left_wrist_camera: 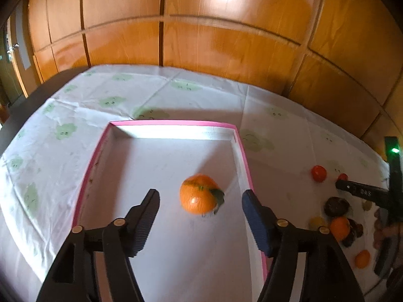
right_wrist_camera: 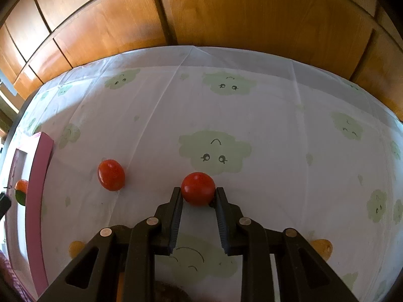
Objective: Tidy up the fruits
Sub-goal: 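Carry the leafy orange into the pink tray with the left gripper while the right gripper grasps a red tomato, then carry the red tomato into the tray and open the right gripper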
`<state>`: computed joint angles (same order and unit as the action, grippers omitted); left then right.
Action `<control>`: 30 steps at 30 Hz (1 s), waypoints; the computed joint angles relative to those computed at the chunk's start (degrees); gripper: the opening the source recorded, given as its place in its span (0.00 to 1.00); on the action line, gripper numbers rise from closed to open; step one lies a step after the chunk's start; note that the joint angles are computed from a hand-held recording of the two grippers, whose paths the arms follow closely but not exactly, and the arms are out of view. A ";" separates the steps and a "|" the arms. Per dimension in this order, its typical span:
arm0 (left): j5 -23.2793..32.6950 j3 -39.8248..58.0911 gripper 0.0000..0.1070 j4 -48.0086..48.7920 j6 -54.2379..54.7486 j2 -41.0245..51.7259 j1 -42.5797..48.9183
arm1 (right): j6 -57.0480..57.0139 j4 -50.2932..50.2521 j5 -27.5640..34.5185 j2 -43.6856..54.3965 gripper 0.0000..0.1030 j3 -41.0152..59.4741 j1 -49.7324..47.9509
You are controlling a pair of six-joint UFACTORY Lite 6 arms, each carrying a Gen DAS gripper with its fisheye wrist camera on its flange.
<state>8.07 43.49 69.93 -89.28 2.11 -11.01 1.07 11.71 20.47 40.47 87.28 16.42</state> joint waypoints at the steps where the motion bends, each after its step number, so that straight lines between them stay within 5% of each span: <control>1: 0.35 -1.94 0.66 2.23 -2.39 -2.27 -0.51 | 0.83 -0.74 -0.58 -0.69 0.25 -0.80 0.05; 12: 5.50 -15.32 0.69 -1.68 -0.57 -19.94 -6.67 | -1.43 2.53 -6.97 -13.98 0.25 -14.69 0.57; 26: 6.26 -24.01 0.70 -12.86 10.30 -31.80 -3.66 | -41.43 45.94 -8.49 -27.06 0.25 -26.13 12.54; 30: 6.65 -26.28 0.71 -17.32 15.58 -35.59 -1.13 | -38.18 44.04 -8.79 -27.30 0.25 -25.51 18.41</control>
